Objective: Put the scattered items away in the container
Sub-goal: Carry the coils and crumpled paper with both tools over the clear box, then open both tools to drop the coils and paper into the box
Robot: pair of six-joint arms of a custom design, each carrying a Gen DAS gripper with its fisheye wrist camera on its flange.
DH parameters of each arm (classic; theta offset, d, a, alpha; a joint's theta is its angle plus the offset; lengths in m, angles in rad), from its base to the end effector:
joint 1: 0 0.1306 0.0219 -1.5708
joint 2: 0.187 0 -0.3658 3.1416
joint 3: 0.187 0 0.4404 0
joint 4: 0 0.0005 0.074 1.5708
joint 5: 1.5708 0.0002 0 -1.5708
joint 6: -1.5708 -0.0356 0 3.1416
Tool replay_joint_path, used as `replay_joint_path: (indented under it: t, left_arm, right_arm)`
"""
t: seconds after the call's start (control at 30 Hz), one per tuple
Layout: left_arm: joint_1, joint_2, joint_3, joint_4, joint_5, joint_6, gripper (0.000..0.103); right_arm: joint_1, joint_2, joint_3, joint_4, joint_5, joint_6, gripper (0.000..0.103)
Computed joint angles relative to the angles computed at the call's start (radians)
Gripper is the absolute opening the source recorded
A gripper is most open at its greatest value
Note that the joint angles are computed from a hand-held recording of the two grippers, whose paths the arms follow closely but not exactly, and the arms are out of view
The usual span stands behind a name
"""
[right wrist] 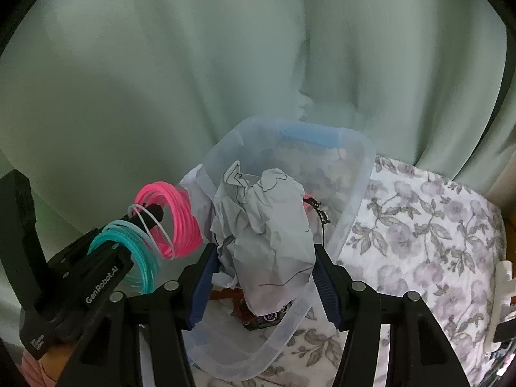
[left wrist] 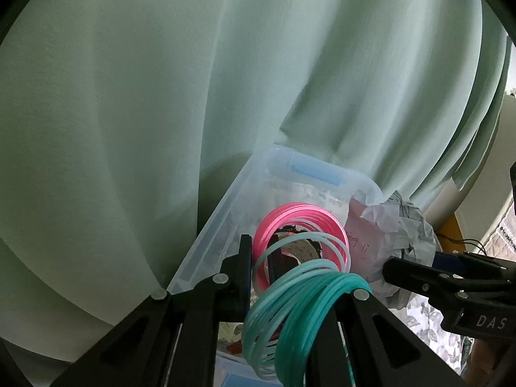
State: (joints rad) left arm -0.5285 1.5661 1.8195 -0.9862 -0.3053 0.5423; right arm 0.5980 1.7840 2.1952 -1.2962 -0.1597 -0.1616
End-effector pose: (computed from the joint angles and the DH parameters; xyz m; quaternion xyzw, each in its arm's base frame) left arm 0.5187 -0.2910 0.5284 -0.0681 0.9024 -0.0857 0.4167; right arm 0.5236 0.3629 0.5589 -0.2294 0.9107 0.1940 0.2834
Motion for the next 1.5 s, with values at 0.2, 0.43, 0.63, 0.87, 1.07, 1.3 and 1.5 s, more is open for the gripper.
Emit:
replay_joint_path:
  t: [0.2,0.43,0.63,0.87,1.07,1.3,1.5]
  left_arm:
    - [-0.002,-0.002,0.018,-0.038,0.003,-0.002,0.009]
    - [-0.003,0.0,0.035,-0.084,0.016,0.0,0.026]
    - [-0.008,-0.003,0.051,-0.16,0.017,0.03,0.039]
    - [-0.011,0.014,0.077,-0.176,0.005,0.016,0.049]
    - [-0.015,0.004,0.073,-0.174,-0.005,0.02,0.051]
    - [-0.02,-0.02,0.064,-0.18,-0.024,0.034,0.051]
    - [-0.031,-0.042,0.063,-0.182,-0.044,0.035,0.051]
  right_arm:
    - [0.001,0.026,0.03,-0.014,0.004,0.003,0.062]
    - [-0.007,0.034,0.044,-0.027,-0.007,0.033,0.062]
    - [-0.005,0.021,0.027,-0.027,0.006,0.029,0.063]
    - [-0.009,0.008,0.003,-0.007,0.005,0.029,0.064]
    - [-0.005,-0.017,-0.031,0.019,0.011,0.027,0.064]
    - [-0.002,-0.053,-0.057,0.051,0.02,0.008,0.064]
    - [0.0,-0.079,-0.067,0.092,0.029,0.009,0.064]
